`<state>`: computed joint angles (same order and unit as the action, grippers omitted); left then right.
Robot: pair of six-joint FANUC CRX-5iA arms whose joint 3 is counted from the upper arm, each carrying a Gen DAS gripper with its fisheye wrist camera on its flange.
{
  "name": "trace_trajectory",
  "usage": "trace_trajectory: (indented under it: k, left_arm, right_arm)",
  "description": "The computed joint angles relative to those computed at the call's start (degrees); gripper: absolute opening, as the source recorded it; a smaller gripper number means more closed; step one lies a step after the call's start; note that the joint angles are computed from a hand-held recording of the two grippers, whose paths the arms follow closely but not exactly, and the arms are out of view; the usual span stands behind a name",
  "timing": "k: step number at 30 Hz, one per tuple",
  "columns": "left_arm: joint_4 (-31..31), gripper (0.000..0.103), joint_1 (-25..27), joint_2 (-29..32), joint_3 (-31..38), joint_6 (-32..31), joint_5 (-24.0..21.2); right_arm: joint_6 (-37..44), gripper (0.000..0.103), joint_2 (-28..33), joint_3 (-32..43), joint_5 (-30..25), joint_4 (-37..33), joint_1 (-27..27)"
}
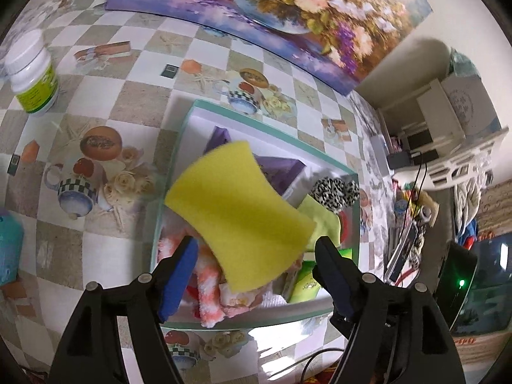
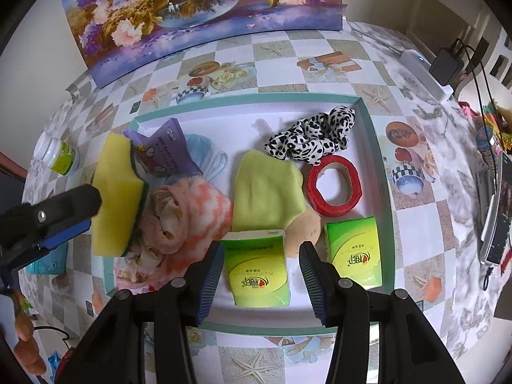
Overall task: Organize soft objects
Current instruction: 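Open both grippers to release the sponge and tissue pack into the tray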
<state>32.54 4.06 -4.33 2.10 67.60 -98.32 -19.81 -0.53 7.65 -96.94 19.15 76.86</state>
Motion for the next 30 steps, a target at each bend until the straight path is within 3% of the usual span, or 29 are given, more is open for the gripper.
trace_trajectory:
  k: [13, 17, 21, 27, 30]
  left_arm:
    - [-2.6, 0.077, 2.6, -0.3, 1.2, 0.6, 0.6]
    - [-6.6, 0.083, 3.2, -2.3, 1.6, 0.1, 2.7]
    - [-10.4, 0.093, 3.9, -4.6, 1.6, -1.3, 5.5]
    - [-14.3, 0.094, 4.8, -7.5, 0.9, -4.0, 8.1]
    - [-15.7, 0.095, 5.1, -8.8, 0.4, -5.1, 8.6]
  right_arm:
    - [0.9, 0.053, 0.9, 0.9, -0.9, 0.3, 0.2]
    - [1.4, 0.071, 2.1, 2.3, -2.4, 0.7, 0.7]
    - [1.6, 0.082, 3.3, 3.5, -3.8, 1.1, 1.2]
    - [1.5, 0.102, 4.6, 4.8, -5.6, 3.7, 2.7]
    - [1.5, 0.103, 5.3, 5.6, -6.6, 5.1, 3.6]
